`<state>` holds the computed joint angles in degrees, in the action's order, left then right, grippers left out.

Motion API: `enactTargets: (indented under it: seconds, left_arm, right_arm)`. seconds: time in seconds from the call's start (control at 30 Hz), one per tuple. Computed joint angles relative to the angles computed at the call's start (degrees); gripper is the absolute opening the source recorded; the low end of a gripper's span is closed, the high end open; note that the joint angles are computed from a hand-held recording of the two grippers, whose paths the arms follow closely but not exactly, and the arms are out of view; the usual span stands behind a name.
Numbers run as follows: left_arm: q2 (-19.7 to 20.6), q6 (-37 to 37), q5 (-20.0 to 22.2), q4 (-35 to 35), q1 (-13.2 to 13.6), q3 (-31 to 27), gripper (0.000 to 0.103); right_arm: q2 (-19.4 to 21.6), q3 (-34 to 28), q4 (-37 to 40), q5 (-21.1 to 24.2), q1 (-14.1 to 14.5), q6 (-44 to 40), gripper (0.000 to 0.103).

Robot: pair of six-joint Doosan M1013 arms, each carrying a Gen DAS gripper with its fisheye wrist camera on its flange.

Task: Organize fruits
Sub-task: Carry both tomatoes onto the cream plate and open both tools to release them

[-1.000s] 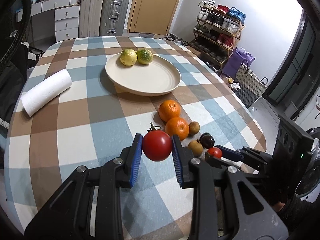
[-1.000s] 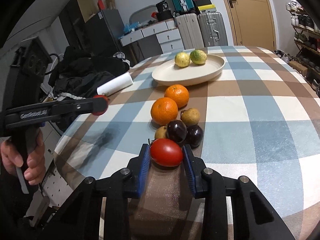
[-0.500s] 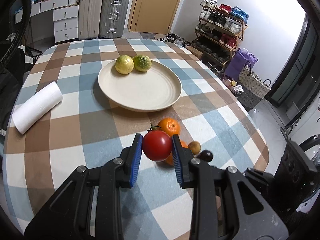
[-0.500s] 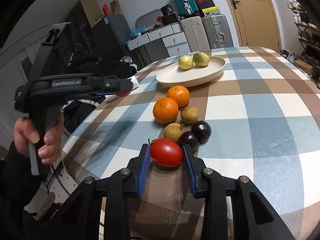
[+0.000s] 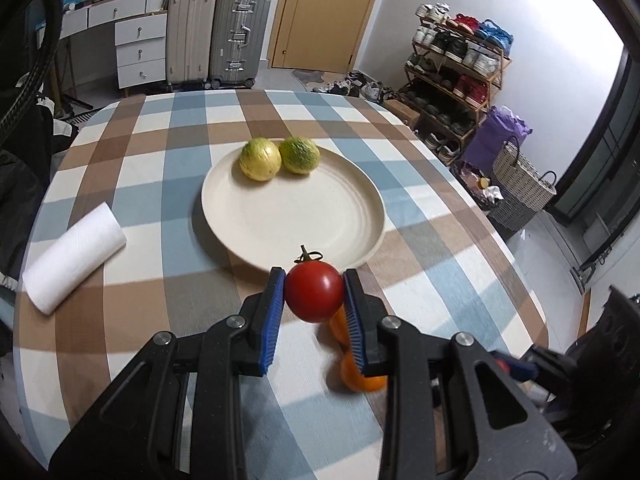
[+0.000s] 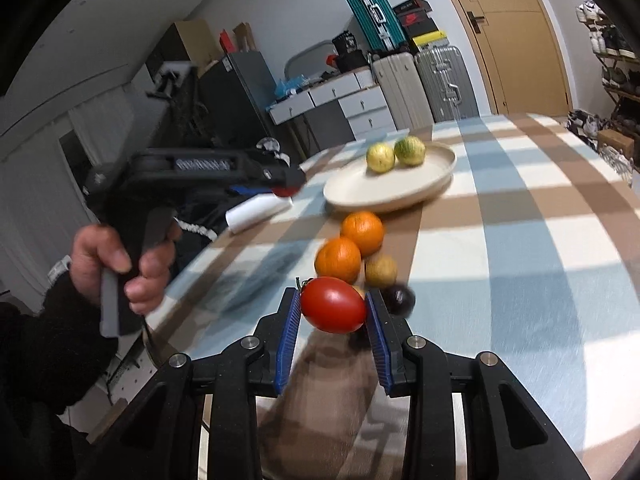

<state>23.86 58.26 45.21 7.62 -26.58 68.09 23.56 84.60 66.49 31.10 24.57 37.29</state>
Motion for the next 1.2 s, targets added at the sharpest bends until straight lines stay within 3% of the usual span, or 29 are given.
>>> enactTargets:
  seconds: [0.3,0.57,0.7,0.93,1.13,1.2]
  left_arm:
    - [4.7,1.1,2.5,-0.8,2.7,-7.3,0.026]
    - [9.7,3.5,5.6,-3.5,5.6,-14.3,0.026]
    - [12.2,4.6,7.3,-4.9,6.8,-17.7,0.026]
    - [15.0,6.1,8.9,-6.5,7.8,-20.8,0.026]
    - [16.3,7.4,9.9,-7.3,8.0,-21.8,0.026]
    - [16.4,7.4,9.8,-7.5,8.0,-21.7,0.026]
  right_arm:
    - [4.9,-12.8,-9.9,4.1,-1.4,8.4,0.034]
    - [14.1,-30.9,-23.0,10.7,-2.0,21.5,0.034]
    - [19.4,-40.7,-29.2,15.4,-2.1,28.0,0.034]
    - [33.1,-64.6,-39.9,29.9,-1.6,39.6,0.034]
    - [40.5,-78.0,-45.3,37.5,-1.0,43.3,0.034]
    - [41.1,-78.9,-46.1,38.1,-0.9,43.3,0.034]
